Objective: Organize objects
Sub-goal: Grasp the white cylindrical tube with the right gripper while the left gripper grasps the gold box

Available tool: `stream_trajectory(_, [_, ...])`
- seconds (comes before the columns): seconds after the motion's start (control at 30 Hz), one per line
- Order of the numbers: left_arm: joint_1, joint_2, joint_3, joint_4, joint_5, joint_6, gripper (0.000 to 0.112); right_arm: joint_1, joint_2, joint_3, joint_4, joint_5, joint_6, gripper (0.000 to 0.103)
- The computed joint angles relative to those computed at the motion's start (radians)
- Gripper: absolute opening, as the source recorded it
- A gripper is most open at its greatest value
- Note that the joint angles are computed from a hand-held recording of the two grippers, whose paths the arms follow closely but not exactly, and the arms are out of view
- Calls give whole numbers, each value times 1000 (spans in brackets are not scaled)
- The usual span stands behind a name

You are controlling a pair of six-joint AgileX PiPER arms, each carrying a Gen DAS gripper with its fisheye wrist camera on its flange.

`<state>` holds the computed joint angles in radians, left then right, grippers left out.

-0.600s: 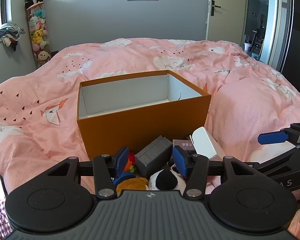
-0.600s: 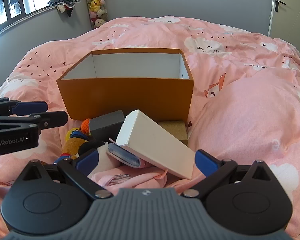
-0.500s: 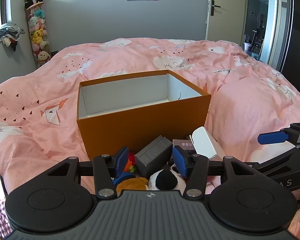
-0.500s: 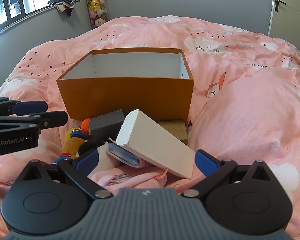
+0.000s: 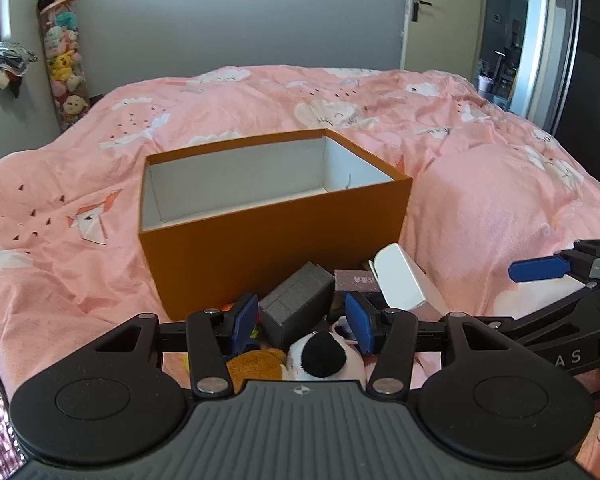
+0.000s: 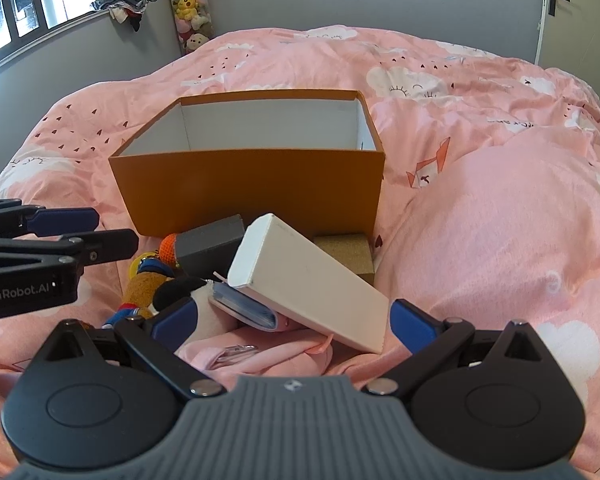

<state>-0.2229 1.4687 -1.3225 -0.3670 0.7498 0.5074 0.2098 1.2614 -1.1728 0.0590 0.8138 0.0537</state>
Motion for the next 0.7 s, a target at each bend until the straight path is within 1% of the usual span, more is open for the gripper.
stream_trajectory(0.07, [-3, 16, -14, -5, 19, 12, 60, -14, 3, 0, 16, -1, -14, 101])
stream_trajectory(0.1, [-4, 22, -17, -12, 26, 25, 60, -22, 6, -2, 28, 0, -28, 98])
stream_trajectory(0.13, [-4, 28, -21, -21, 35, 37, 60, -32, 11, -5, 43, 3, -45, 93])
stream_trajectory(0.2, [-9, 45, -32, -27, 53, 52, 57, -49, 25, -15, 60, 18, -70, 77])
stream_trajectory(0.37, [-16, 89, -64, -67, 97, 119, 51, -62, 54, -19, 18, 30, -100, 58])
stream_trajectory(0.43, [-24, 112, -78, -88, 118, 155, 47, -63, 78, -22, 14, 36, -134, 58])
stream_trajectory(0.53, [-37, 150, -102, -114, 153, 201, 40, -75, 120, -29, 57, 51, -214, 58])
stream_trajectory(0.6, [-47, 169, -112, -119, 157, 221, 37, -76, 146, -34, 71, 53, -248, 57])
stream_trajectory(0.7, [-50, 192, -124, -161, 158, 273, 34, -64, 171, -39, 57, 33, -268, 57])
